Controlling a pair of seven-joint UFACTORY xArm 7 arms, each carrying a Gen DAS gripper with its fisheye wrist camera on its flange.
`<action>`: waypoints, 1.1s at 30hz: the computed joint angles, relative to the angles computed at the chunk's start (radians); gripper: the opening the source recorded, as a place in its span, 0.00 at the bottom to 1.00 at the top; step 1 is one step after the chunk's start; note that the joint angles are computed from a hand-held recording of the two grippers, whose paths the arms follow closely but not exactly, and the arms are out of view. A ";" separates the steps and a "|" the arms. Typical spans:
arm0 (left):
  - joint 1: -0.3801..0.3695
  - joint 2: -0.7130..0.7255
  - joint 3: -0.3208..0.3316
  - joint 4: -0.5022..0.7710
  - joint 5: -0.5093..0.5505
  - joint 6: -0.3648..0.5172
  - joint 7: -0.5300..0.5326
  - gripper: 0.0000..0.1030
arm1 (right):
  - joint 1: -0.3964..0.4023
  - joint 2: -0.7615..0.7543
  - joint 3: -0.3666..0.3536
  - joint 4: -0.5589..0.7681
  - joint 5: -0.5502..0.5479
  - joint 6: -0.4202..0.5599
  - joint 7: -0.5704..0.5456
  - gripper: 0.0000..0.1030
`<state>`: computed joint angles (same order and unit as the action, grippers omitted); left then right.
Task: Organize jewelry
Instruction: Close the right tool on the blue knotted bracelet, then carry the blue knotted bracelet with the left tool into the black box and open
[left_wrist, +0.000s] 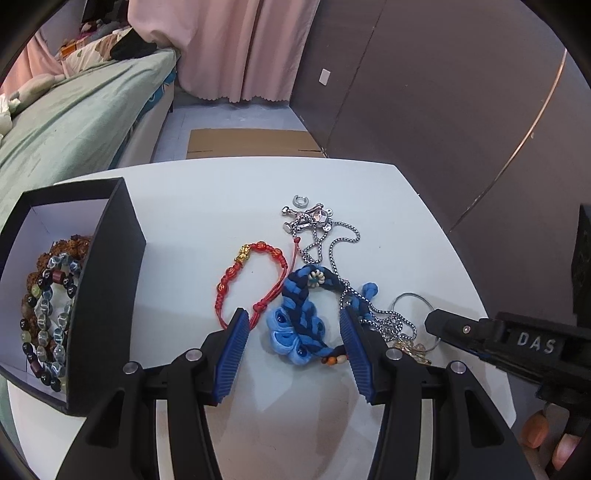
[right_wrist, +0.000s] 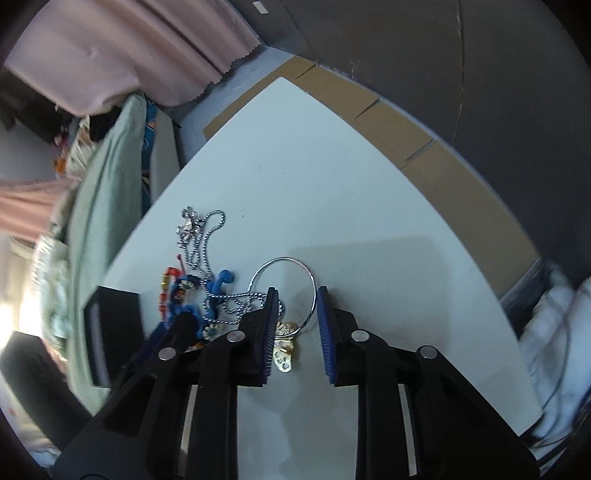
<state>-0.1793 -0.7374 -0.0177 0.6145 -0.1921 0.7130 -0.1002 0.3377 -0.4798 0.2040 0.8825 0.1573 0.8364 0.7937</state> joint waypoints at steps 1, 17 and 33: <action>0.003 -0.001 -0.003 -0.001 0.005 0.000 -0.002 0.44 | -0.009 0.013 0.020 0.018 -0.036 0.020 0.006 0.17; -0.018 -0.040 0.043 0.023 -0.035 0.023 0.062 0.16 | 0.029 0.079 0.042 0.084 -0.202 0.104 -0.034 0.04; 0.019 -0.117 0.131 0.087 -0.117 0.071 0.135 0.16 | 0.046 0.003 -0.012 0.026 0.029 -0.149 -0.136 0.03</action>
<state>-0.1605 -0.8541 0.1138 0.7010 -0.3087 0.7836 0.0350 0.3839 -0.4767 0.1919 0.9087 0.1867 0.6878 0.6572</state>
